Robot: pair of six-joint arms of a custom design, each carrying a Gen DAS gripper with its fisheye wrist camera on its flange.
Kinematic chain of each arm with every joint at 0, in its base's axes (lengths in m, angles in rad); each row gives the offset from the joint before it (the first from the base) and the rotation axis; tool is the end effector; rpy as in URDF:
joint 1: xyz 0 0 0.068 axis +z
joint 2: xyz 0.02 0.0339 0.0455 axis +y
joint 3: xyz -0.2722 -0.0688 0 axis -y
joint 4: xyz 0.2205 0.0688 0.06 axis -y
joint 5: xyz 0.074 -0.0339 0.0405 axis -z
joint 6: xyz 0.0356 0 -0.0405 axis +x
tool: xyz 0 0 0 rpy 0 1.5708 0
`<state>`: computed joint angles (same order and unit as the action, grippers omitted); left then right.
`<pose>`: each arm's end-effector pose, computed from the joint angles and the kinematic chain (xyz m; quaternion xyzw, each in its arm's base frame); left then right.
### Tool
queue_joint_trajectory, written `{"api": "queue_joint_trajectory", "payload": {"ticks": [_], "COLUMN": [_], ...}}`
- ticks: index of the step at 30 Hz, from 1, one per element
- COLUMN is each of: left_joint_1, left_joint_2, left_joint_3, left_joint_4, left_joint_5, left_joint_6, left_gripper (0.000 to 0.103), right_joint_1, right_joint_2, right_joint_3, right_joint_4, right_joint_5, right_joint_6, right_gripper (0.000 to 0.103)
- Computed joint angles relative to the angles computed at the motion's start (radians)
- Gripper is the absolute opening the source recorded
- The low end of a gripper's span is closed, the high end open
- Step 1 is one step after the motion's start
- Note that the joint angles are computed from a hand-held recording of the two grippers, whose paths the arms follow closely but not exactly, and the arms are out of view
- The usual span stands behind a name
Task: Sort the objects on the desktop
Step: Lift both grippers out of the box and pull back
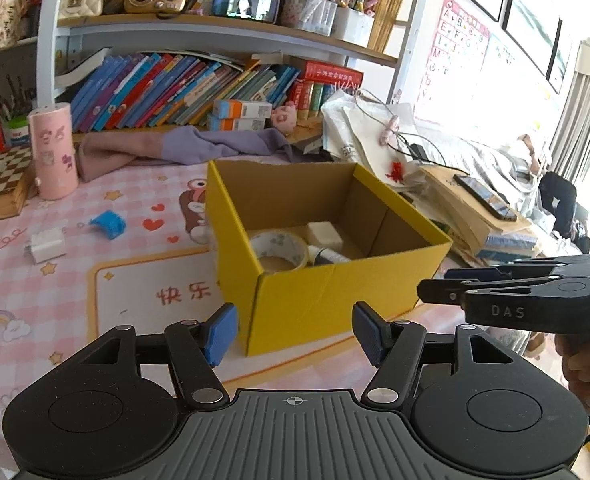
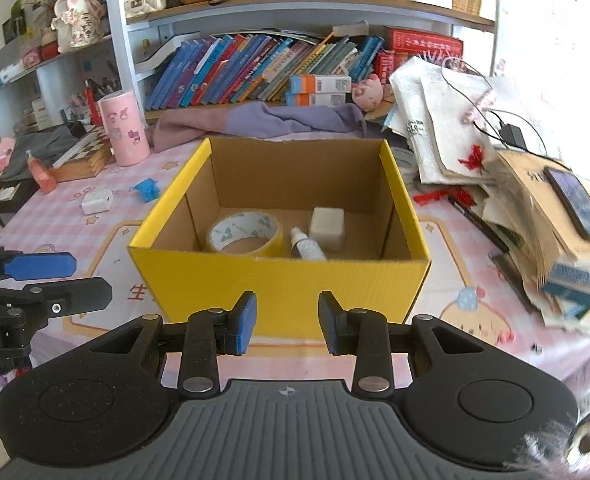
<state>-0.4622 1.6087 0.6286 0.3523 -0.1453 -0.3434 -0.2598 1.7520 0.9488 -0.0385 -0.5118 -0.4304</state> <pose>0.2631 -0.1253 0.1716 0.0198 0.8889 -0.1181 0.4421 0.3285 -0.0693 0.1859 -0.1669 0.8929 0.1059 0.4046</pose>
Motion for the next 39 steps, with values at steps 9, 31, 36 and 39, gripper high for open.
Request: {"api": "queue_joint_trajectory", "payload": {"ticks": [9, 31, 36, 39], "left_joint_1": [0.035, 0.140, 0.161, 0.167], "left_joint_2": [-0.146, -0.483, -0.554, -0.593], "left_joint_3": [-0.140, -0.381, -0.410, -0.422], "left_joint_4": [-0.002, -0.137, -0.184, -0.220], "left_joint_5": [0.016, 0.047, 0.048, 0.045], "left_joint_6": [0.033, 0.077, 0.081, 0.088], "left_gripper": [0.070, 0.073, 0.073, 0.074], "right_joint_1": [0.053, 0.316, 0.374, 0.416], "right_joint_2": [-0.155, -0.438, -0.456, -0.458], "right_joint_3": [-0.215, -0.546, -0.562, -0.569], "right_joint_4": [0.089, 0.172, 0.171, 0.169], "right_joint_5": [0.067, 0.250, 0.272, 0.283], "right_joint_6": [0.108, 0.342, 0.359, 0.367], "right_gripper": [0.033, 0.037, 0.039, 0.041]}}
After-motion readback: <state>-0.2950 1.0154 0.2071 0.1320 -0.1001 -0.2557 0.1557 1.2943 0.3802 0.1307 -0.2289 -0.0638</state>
